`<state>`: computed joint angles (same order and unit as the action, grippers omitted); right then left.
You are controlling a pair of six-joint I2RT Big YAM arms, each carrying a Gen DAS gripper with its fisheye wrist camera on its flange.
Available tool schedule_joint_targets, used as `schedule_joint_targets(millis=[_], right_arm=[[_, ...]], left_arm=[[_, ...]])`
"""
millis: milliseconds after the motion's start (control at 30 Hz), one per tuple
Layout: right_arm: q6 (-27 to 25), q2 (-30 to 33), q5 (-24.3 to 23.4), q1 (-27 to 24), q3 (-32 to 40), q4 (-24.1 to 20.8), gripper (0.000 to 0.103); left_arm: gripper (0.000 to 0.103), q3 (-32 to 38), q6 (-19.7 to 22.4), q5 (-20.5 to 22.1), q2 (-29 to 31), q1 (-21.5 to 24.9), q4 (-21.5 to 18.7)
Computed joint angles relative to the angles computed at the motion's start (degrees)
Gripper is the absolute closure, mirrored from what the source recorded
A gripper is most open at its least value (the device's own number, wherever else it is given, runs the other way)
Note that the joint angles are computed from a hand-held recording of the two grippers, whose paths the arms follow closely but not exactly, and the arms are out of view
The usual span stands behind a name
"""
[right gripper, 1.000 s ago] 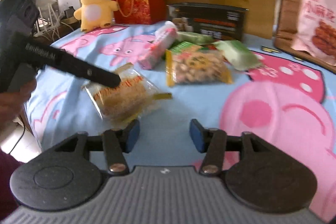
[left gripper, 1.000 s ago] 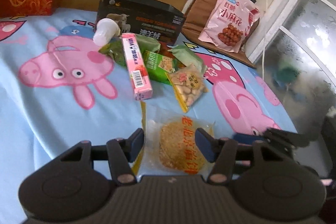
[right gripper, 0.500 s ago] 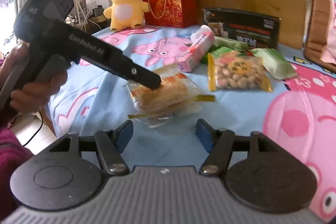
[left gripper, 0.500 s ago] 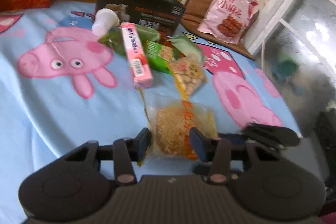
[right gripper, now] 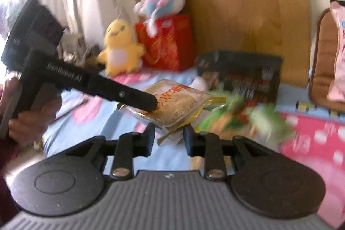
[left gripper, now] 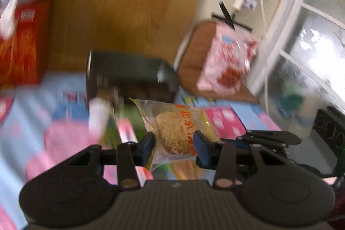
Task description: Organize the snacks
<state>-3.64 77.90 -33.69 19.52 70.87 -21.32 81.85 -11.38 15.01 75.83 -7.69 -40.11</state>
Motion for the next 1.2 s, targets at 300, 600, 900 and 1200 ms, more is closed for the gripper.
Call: schedule_joint_targets(millis=[300, 600, 900, 1200], right_arm=[[-0.5, 19.9, 4.6, -1.1, 24.4, -1.3, 0.071], [0.6, 26.5, 9.1, -2.0, 30.8, -1.7, 0.057], [12.7, 18.3, 7.2, -7.5, 18.2, 0.1, 0.056], [13.3, 12.6, 4.9, -5.1, 8.6, -3.2, 0.053]], left_arm=[[0.061, 21.9, -0.3, -2.0, 20.3, 2.6, -0.6], [0.059, 21.6, -1.4, -3.3, 22.8, 2.7, -0.3], [0.061, 2.7, -2.8, -0.1, 8.0, 1.9, 6.7], [0.064, -9.1, -3.0, -4.5, -0.3, 0.2, 1.3]])
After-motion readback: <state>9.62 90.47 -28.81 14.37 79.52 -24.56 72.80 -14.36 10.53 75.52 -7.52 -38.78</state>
